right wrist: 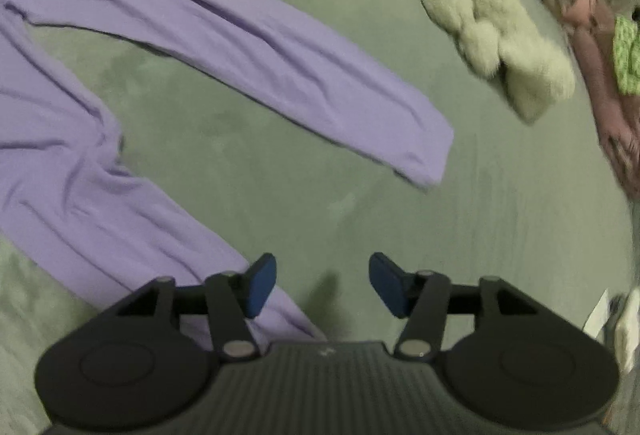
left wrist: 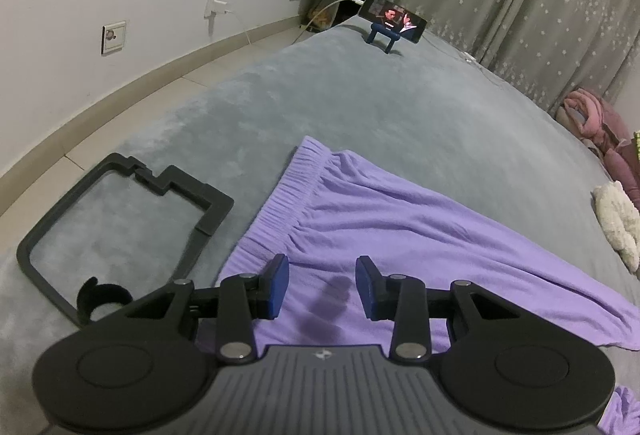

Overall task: Fold clothes
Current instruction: 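Open the right gripper and lift it away from the pants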

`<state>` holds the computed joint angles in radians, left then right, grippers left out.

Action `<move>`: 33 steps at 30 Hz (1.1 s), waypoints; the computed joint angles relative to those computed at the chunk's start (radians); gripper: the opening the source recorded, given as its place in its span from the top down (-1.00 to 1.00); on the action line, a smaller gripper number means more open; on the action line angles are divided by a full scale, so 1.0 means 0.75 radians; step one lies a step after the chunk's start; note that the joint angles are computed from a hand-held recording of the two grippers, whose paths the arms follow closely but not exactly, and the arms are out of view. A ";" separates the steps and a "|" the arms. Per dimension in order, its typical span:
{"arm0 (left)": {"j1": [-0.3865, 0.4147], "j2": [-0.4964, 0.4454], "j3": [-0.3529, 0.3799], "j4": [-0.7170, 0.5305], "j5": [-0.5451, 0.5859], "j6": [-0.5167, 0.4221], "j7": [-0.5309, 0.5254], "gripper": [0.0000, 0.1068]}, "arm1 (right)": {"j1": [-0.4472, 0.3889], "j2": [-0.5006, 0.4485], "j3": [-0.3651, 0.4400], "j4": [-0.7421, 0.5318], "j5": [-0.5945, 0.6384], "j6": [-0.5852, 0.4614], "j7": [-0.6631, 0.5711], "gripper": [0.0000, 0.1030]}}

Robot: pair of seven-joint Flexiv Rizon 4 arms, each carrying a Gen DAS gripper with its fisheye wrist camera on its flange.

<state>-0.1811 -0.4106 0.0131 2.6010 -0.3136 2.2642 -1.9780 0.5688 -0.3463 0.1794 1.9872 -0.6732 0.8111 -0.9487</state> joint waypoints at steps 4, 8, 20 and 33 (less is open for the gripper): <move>-0.001 -0.003 0.002 -0.002 0.000 0.000 0.005 0.34 | -0.043 -0.038 0.059 -0.023 0.196 0.039 -0.135 0.33; -0.023 -0.009 0.009 -0.006 -0.025 -0.001 0.027 0.34 | 0.002 -0.053 0.063 -0.045 0.203 -0.009 -0.234 0.91; -0.015 -0.009 0.005 -0.007 -0.023 0.000 0.031 0.34 | 0.075 0.044 -0.037 0.063 -0.347 -0.126 0.165 0.91; -0.033 -0.020 0.008 -0.009 -0.044 0.010 0.044 0.34 | -0.025 0.034 -0.025 0.054 -0.199 0.003 0.206 0.30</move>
<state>-0.2062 -0.4257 0.0191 2.5942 -0.3467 2.2719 -1.9448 0.5502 -0.3207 0.1609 2.0278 -0.8225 0.8133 -0.7941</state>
